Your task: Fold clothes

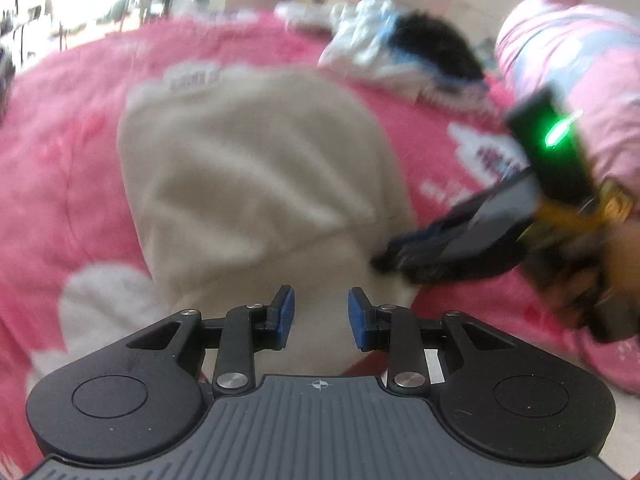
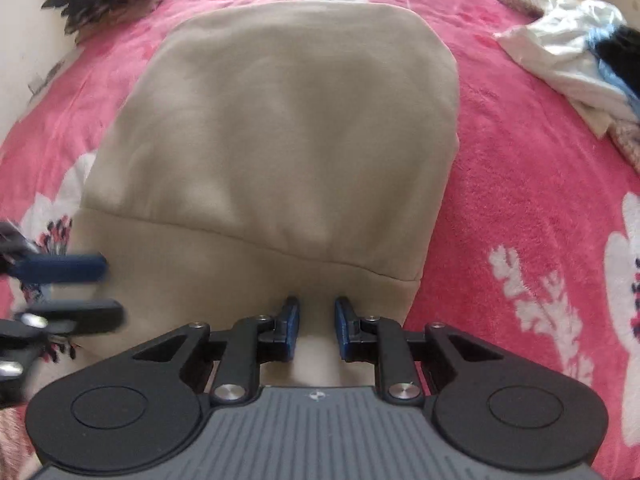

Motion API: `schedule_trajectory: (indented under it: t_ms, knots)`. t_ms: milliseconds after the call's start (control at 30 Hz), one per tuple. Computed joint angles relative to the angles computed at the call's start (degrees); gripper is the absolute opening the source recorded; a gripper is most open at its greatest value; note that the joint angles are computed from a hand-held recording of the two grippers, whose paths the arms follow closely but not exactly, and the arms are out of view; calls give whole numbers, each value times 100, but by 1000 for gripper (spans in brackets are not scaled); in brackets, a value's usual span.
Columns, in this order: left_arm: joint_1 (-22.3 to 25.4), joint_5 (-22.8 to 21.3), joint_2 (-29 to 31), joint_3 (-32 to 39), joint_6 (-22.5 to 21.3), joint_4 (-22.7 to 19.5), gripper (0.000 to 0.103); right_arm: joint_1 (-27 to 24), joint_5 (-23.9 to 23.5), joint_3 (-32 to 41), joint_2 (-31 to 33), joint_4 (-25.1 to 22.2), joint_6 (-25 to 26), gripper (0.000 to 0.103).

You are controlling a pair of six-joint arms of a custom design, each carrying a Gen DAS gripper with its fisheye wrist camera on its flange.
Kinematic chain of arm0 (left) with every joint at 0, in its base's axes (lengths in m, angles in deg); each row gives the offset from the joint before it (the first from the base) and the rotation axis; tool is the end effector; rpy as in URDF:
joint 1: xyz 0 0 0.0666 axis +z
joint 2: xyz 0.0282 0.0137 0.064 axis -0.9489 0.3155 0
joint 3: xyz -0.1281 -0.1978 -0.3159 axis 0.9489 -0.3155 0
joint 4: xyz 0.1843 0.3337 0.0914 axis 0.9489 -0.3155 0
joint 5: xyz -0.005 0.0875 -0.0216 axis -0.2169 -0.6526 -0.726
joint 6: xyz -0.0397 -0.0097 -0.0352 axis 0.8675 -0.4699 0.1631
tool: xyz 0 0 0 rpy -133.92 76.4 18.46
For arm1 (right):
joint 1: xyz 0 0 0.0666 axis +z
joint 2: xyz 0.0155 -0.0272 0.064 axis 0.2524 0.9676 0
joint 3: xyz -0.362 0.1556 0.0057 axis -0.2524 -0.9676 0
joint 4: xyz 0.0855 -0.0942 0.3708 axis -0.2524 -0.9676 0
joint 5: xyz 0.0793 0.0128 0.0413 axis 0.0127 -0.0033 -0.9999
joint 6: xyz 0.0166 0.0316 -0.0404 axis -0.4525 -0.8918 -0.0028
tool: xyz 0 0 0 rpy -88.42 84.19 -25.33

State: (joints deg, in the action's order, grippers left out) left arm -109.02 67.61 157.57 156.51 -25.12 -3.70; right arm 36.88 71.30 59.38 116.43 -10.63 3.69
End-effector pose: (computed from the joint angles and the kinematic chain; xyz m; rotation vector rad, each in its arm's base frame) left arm 0.4488 -0.3372 0.5126 0.1419 2.4237 -0.3410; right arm 0.5652 0.2352 0.4885 -0.7648 2.6382 0.2188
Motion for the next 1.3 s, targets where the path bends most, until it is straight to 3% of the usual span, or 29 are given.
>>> schedule_trajectory:
  t_ms: [133,267,300,367,567,800,900,933,1000,1167,1300]
  knots:
    - [111,-630,72,250,-24,118,30,-1,16,-86,-41,69,-75,21]
    - [337,-741,610,571,443,-796,34,-143,-182,-315,-198,180,-171,21]
    - [365,-693,577,372,579,-705,35,-152,-198,-312,-195,181,-184,21]
    - [394,-640,328,-168,831,-103,35,-164,-206,-297,-187,172,-184,21]
    - [333,-814,375,-59,562,-191,35,-196,-197,113,-129,-195,-380,20]
    - [300,-935,295,-215,658,-29,35,-34,-402,819,-177,283,-381,22]
    - [314,-880,298,-209,634,-59,35,25,-657,1348,424,-461,-208,22]
    - [315,-878,295,-220,623,-55,35,48,-676,1172,507,-550,-132,22]
    - [292,-944,263,-287,569,23,35,48,-674,733,405,-244,-188,21]
    - [278,-969,200,-375,560,121,35,22,-650,1659,746,-947,-387,22]
    - [282,-965,158,-463,567,226,35,-55,-606,2024,645,-477,-562,21]
